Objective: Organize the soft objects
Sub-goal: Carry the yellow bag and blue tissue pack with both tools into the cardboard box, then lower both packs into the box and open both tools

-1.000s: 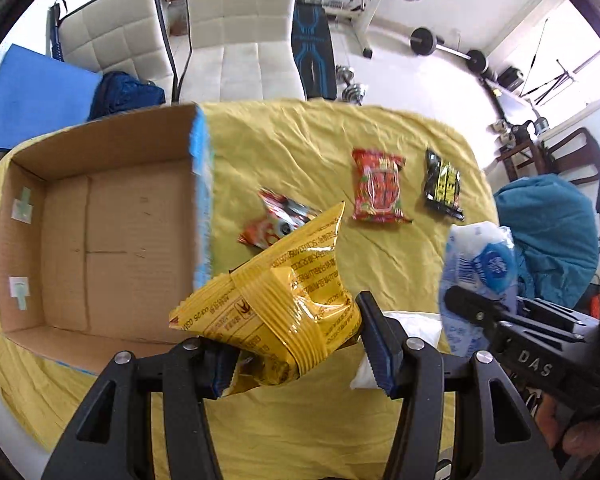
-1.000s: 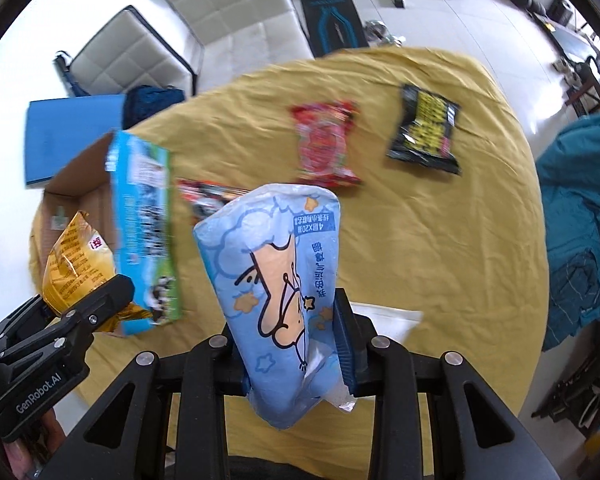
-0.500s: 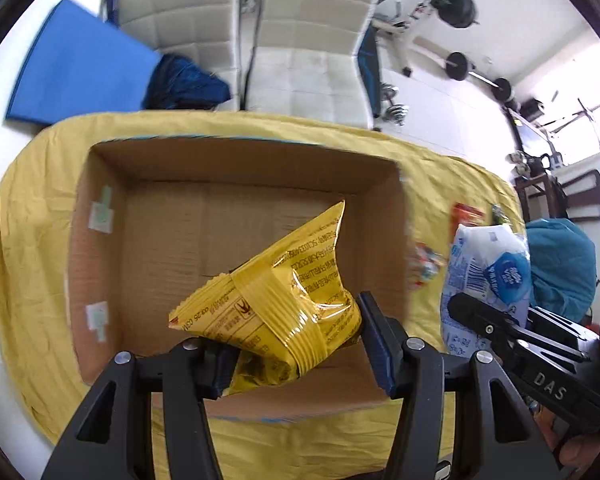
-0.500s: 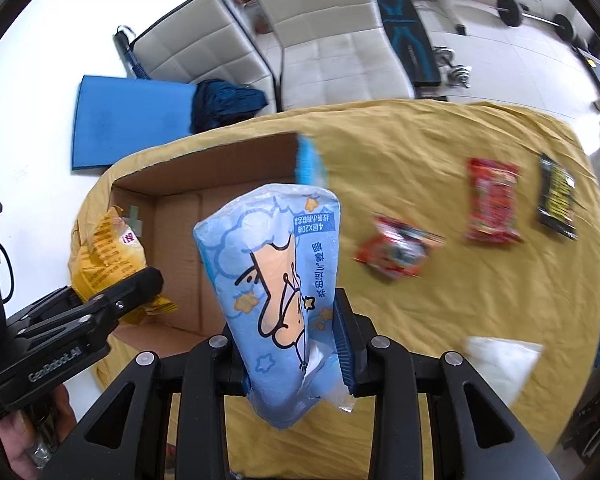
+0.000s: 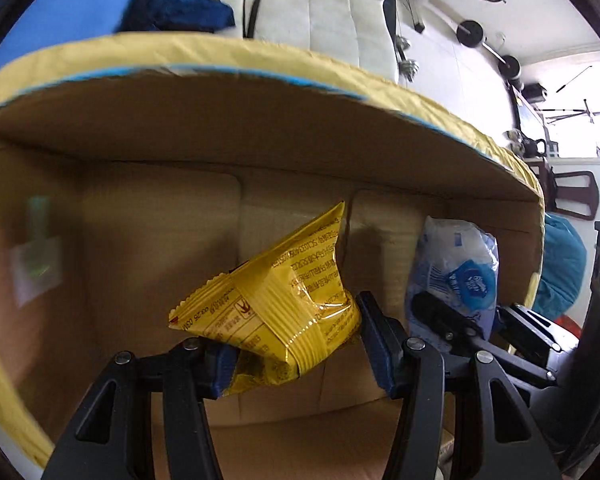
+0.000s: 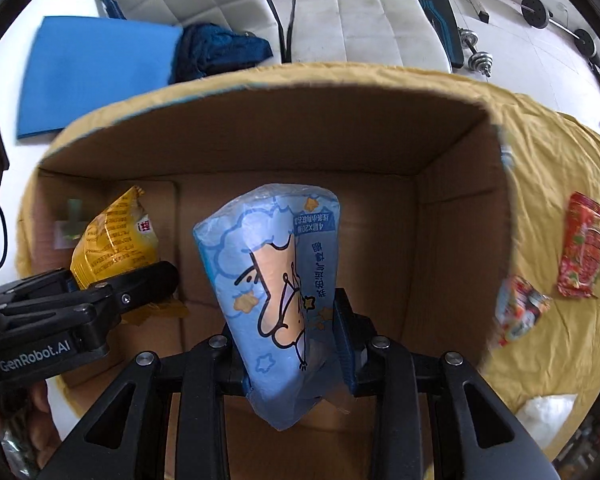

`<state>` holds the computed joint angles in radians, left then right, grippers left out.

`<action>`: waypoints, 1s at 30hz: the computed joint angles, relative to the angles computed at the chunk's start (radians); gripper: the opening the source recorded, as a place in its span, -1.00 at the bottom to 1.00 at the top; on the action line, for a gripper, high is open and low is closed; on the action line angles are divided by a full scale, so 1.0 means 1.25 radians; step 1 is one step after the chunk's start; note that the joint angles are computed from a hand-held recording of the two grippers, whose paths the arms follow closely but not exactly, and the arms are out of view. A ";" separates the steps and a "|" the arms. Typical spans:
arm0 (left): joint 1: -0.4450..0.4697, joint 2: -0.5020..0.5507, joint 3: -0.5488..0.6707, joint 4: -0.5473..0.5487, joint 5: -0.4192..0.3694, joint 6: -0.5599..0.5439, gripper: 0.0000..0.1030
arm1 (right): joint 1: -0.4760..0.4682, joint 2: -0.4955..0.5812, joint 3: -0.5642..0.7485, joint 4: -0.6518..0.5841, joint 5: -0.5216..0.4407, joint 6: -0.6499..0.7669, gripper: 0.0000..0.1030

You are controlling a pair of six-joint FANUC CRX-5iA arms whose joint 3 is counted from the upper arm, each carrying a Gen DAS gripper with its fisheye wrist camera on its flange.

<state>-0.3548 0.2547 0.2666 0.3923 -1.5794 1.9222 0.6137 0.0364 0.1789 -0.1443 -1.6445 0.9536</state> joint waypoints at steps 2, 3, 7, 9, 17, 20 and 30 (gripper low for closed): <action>0.007 0.017 -0.007 0.021 0.004 -0.014 0.01 | 0.002 0.008 -0.012 0.009 0.014 0.009 -0.33; 0.009 0.024 -0.008 0.028 0.006 -0.018 0.01 | 0.006 0.013 -0.017 0.018 0.021 0.007 -0.33; 0.009 0.051 0.012 0.040 0.006 -0.035 0.01 | 0.000 0.020 -0.026 0.017 0.040 0.010 -0.20; 0.007 0.057 0.023 0.050 0.006 -0.040 0.01 | -0.009 0.016 -0.030 0.011 0.055 0.009 -0.05; -0.005 0.073 0.040 0.082 -0.009 -0.065 0.04 | -0.004 0.021 -0.017 0.020 0.050 0.013 0.18; -0.003 0.078 0.047 0.070 -0.025 -0.058 0.10 | -0.001 0.018 -0.013 0.019 0.045 0.008 0.24; -0.025 0.051 0.127 -0.044 -0.087 -0.009 0.13 | 0.027 -0.014 -0.022 0.039 0.038 -0.032 0.31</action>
<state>-0.3865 0.3186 0.4255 0.3376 -1.6879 1.9113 0.6470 0.0195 0.1512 -0.0960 -1.5969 0.9139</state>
